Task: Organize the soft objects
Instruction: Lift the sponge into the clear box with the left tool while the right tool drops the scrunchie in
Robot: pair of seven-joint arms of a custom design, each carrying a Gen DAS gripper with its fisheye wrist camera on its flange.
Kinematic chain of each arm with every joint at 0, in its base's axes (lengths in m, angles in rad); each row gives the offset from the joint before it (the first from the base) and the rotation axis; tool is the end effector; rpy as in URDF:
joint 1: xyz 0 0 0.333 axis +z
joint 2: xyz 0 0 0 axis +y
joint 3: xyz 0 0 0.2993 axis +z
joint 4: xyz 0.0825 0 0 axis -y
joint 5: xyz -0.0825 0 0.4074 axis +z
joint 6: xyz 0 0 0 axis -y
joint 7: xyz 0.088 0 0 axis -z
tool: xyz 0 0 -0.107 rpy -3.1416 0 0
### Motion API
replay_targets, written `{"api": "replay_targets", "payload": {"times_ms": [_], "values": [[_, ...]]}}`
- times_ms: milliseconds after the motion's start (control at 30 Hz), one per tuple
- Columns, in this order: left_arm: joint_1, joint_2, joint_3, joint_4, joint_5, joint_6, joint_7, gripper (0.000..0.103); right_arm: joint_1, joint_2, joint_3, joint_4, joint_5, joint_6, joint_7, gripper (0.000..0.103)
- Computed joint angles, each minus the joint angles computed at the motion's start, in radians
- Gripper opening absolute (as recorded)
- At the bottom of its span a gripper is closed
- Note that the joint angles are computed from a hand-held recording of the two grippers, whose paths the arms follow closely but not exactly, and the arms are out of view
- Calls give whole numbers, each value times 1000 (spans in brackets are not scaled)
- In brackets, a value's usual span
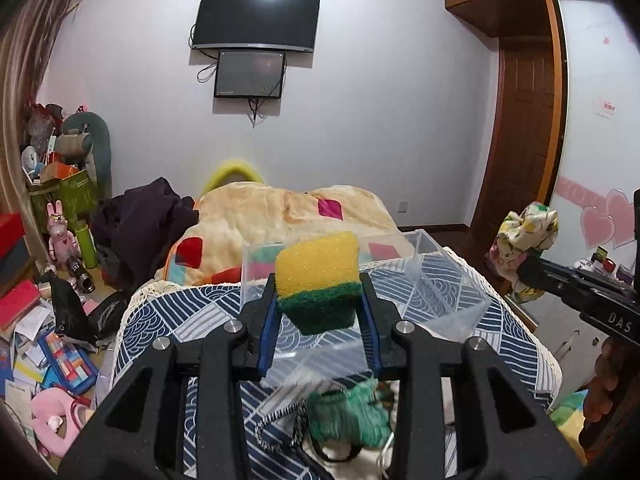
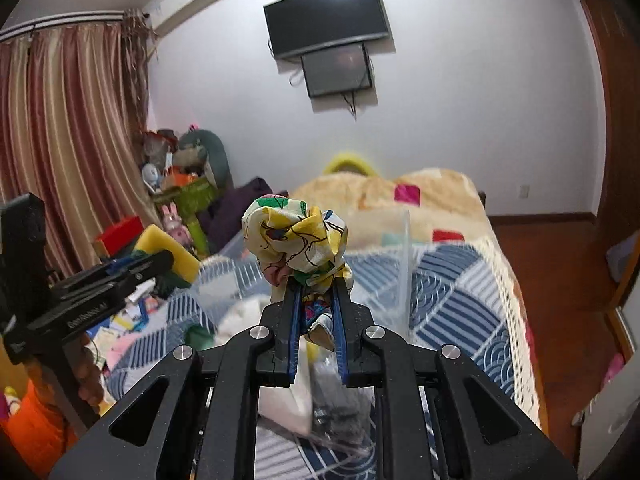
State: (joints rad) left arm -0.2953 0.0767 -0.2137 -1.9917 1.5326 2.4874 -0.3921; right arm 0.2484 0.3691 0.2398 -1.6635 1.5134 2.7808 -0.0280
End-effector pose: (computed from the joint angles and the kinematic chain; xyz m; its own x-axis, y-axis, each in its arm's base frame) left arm 0.5437 -0.3064 0.4383 0.2536 -0.9616 0.1046 -0.3722 -0.1968 -0.9070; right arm 0.6507 0.2740 0.4212 0.7340 -0.6600 -0.1603 -0.3770 -0.1995 -0.9045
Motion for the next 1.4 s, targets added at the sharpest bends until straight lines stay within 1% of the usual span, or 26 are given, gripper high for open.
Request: {"api": "replay_targets", "payload": {"times_ms": [67, 233, 267, 333, 400, 500, 600, 767, 800, 900, 967, 1033, 1100, 1167, 1200, 1233, 1267, 1300, 1333, 1367, 1400], "values": [[12, 19, 10, 20, -15, 34, 18, 36, 13, 21, -3, 31, -37, 17, 27, 13], [34, 80, 38, 74, -111, 102, 111, 36, 47, 110, -15, 132, -268, 37, 240, 13], [37, 94, 44, 86, -140, 111, 139, 36, 61, 145, -28, 171, -336, 32, 307, 13], [43, 122, 57, 107, -196, 132, 196, 36, 71, 174, -38, 201, -417, 23, 390, 13], [43, 141, 70, 118, -237, 151, 236, 36, 97, 222, -66, 257, -524, 3, 504, 13], [39, 170, 84, 139, -294, 161, 298, 36, 124, 275, -96, 319, -650, -24, 633, 13], [37, 194, 95, 154, -357, 182, 363, 36, 130, 296, -98, 338, -733, -34, 703, 13], [20, 222, 115, 172, -421, 185, 420, 36, 107, 324, -66, 364, -828, -56, 772, 14], [17, 225, 117, 175, -432, 184, 429, 37, 96, 326, -51, 364, -836, -53, 775, 16], [6, 226, 127, 177, -440, 183, 433, 47, 62, 331, -7, 364, -856, -52, 780, 17], [-9, 219, 136, 175, -412, 168, 410, 60, 55, 327, 2, 356, -874, -49, 789, 20], [-14, 214, 138, 174, -390, 160, 396, 64, 50, 321, 7, 346, -887, -44, 797, 27], [-17, 203, 135, 169, -371, 154, 387, 65, 41, 312, 16, 333, -890, -38, 796, 31], [-19, 188, 131, 160, -351, 145, 377, 71, 30, 297, 26, 312, -884, -27, 789, 34], [-19, 181, 128, 156, -341, 140, 370, 73, 25, 291, 32, 304, -878, -18, 782, 39], [-22, 168, 126, 146, -322, 128, 356, 78, 17, 279, 43, 288, -866, 0, 768, 45], [-24, 152, 123, 135, -298, 116, 337, 83, 3, 261, 60, 261, -846, 23, 741, 48], [-25, 137, 118, 123, -279, 103, 319, 86, -6, 247, 74, 242, -828, 41, 720, 53], [-24, 123, 113, 112, -258, 90, 300, 92, -21, 232, 92, 221, -805, 56, 688, 56], [-24, 105, 106, 98, -237, 70, 277, 97, -30, 221, 103, 208, -787, 68, 664, 58], [-19, 93, 98, 87, -225, 62, 264, 98, -45, 204, 122, 184, -758, 88, 625, 61]]}}
